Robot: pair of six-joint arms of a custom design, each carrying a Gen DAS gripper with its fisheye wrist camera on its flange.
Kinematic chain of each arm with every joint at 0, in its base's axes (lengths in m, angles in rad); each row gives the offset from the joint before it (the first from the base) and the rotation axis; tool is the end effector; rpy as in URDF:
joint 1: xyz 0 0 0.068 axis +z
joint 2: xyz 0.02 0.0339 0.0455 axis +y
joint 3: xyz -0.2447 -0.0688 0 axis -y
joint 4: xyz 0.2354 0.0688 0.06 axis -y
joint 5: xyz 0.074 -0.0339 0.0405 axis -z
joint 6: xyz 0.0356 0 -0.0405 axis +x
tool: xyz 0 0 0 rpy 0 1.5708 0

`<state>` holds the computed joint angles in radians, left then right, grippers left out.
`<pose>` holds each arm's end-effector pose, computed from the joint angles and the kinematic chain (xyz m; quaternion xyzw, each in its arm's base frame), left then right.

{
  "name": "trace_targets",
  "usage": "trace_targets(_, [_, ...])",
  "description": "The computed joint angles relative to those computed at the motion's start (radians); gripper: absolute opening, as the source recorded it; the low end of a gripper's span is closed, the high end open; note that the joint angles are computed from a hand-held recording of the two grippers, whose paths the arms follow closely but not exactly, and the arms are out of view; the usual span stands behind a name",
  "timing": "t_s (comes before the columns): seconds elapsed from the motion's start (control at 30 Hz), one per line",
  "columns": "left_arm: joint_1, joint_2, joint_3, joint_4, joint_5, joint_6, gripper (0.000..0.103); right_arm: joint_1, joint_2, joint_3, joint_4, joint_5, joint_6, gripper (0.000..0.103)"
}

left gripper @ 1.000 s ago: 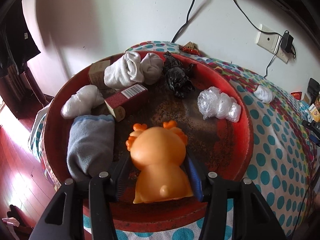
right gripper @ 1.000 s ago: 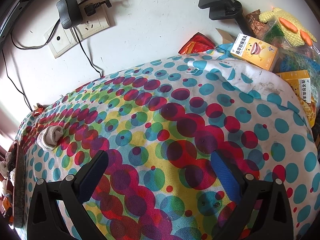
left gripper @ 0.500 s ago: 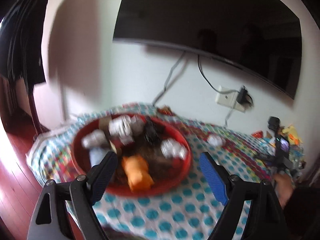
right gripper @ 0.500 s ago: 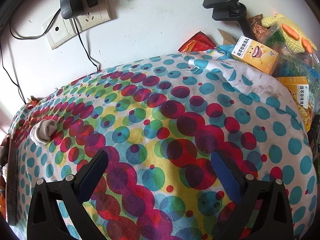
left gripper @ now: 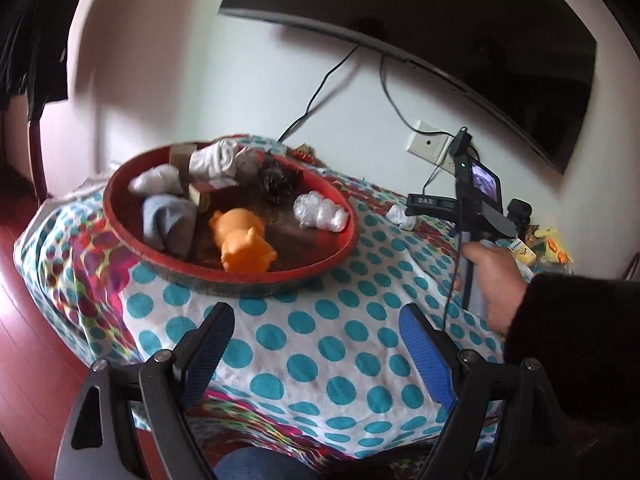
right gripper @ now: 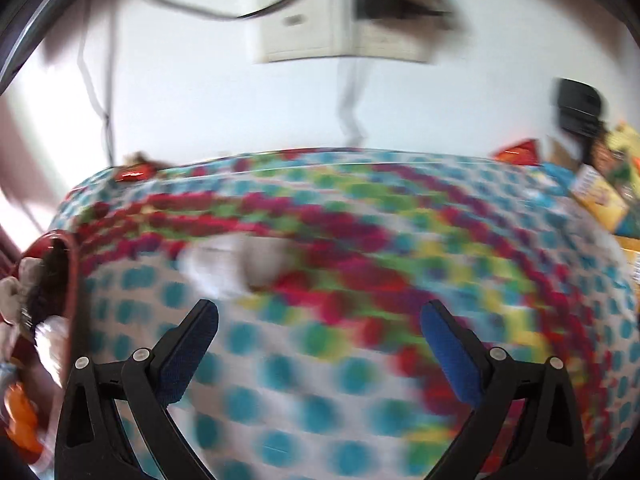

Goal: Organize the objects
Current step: 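Grasp the last white sock on the bedspread with the right gripper, then carry the white sock with the right gripper into the tray and release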

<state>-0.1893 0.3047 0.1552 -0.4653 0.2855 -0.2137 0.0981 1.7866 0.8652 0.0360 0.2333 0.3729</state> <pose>0.1127 -0.0318 0.1488 0.0547 0.8796 -0.2149 0.4208 0.3305 0.0243 0.1172 0.1669 0.9213 -0.0287 0.3501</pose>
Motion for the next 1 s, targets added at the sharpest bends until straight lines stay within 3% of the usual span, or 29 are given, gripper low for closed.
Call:
trace_targets(0.1, [0.056, 0.079, 0.004, 0.033, 0.053, 0.021, 0.087, 0.05, 0.106, 0.125, -0.076, 0.053, 0.018, 0.089])
trace_targets(0.17, [0.067, 0.067, 0.003, 0.027, 0.062, 0.029, 0.087, 0.038, 0.165, 0.183, -0.093, 0.007, 0.037, 0.063])
trace_targets(0.3, [0.091, 0.105, 0.005, 0.054, 0.091, 0.04, 0.087, 0.03, 0.185, 0.191, -0.081, 0.008, 0.046, 0.055])
trace_targets(0.33, [0.1, 0.117, 0.007, 0.056, 0.101, 0.043, 0.087, 0.035, 0.191, 0.203, -0.085, 0.016, 0.053, 0.035])
trace_targets(0.37, [0.112, 0.125, 0.007, 0.059, 0.114, 0.044, 0.087, 0.032, 0.189, 0.206, -0.092, 0.021, 0.057, 0.025])
trace_targets(0.5, [0.116, 0.111, 0.006, 0.051, 0.111, 0.041, 0.087, 0.025, 0.153, 0.187, -0.107, 0.04, 0.038, 0.024])
trace_targets(0.83, [0.052, 0.103, 0.008, 0.039, 0.037, 0.021, 0.087, 0.064, -0.162, 0.101, -0.229, 0.082, -0.036, 0.023])
trace_targets(0.93, [0.025, 0.058, 0.007, 0.019, -0.009, 0.013, 0.087, 0.097, -0.239, 0.144, -0.347, 0.124, -0.029, 0.023])
trace_targets(0.97, [0.019, 0.047, 0.006, 0.015, -0.022, 0.011, 0.087, 0.111, -0.217, 0.167, -0.297, 0.1, -0.052, 0.023])
trace_targets(1.0, [0.017, 0.037, 0.007, 0.01, -0.031, 0.008, 0.087, 0.133, -0.197, 0.217, -0.331, 0.119, -0.042, 0.023])
